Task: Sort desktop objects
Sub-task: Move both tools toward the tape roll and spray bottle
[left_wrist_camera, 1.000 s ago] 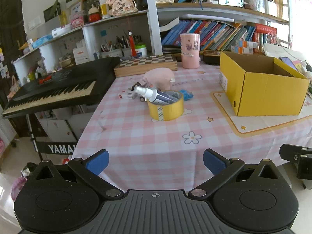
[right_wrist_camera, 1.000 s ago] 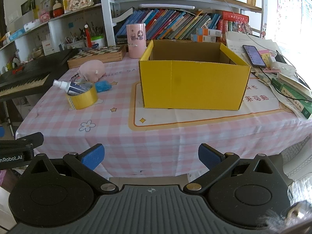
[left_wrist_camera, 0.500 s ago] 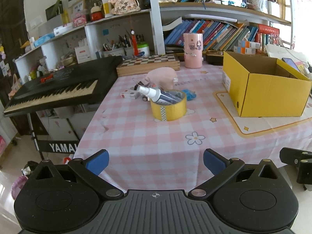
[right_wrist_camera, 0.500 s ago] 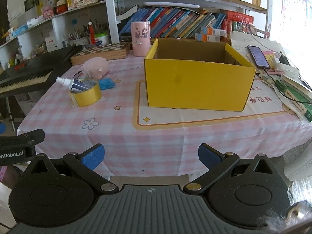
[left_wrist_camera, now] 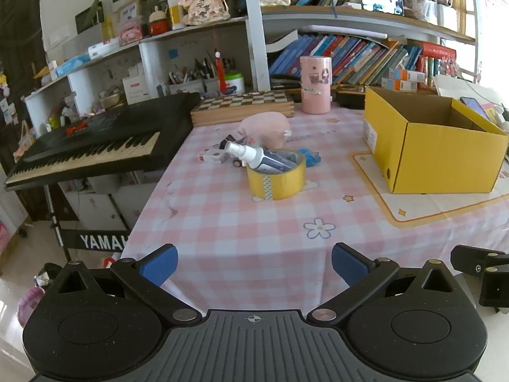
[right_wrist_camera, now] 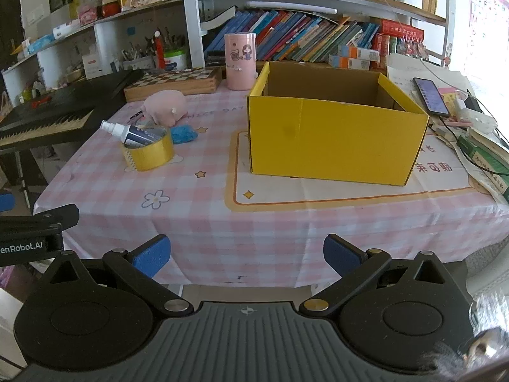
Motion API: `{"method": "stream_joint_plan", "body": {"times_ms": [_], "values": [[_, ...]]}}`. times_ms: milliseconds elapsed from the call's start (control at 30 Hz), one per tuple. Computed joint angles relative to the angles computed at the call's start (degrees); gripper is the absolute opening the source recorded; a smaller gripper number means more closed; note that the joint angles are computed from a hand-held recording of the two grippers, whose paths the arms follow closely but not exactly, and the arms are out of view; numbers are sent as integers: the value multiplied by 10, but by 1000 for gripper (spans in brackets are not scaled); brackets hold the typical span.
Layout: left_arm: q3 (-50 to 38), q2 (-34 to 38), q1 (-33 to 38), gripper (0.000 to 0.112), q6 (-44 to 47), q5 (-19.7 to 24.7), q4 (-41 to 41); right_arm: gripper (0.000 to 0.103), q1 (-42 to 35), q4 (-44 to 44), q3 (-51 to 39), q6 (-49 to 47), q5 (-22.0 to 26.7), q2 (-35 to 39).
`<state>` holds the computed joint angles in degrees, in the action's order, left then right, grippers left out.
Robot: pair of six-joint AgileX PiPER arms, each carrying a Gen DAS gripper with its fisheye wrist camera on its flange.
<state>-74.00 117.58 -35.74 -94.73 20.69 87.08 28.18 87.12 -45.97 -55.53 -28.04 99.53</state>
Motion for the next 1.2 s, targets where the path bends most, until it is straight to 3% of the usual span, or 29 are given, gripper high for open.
{"method": "stream_joint_plan", "body": {"times_ms": [667,1200], "values": [[9,-7,20,103,-25,-17,13,103,8,31,-53,-96,10,22],[-6,2,40,103,13,-15,-42,103,-17,8,-97,-104,65,56]]}}
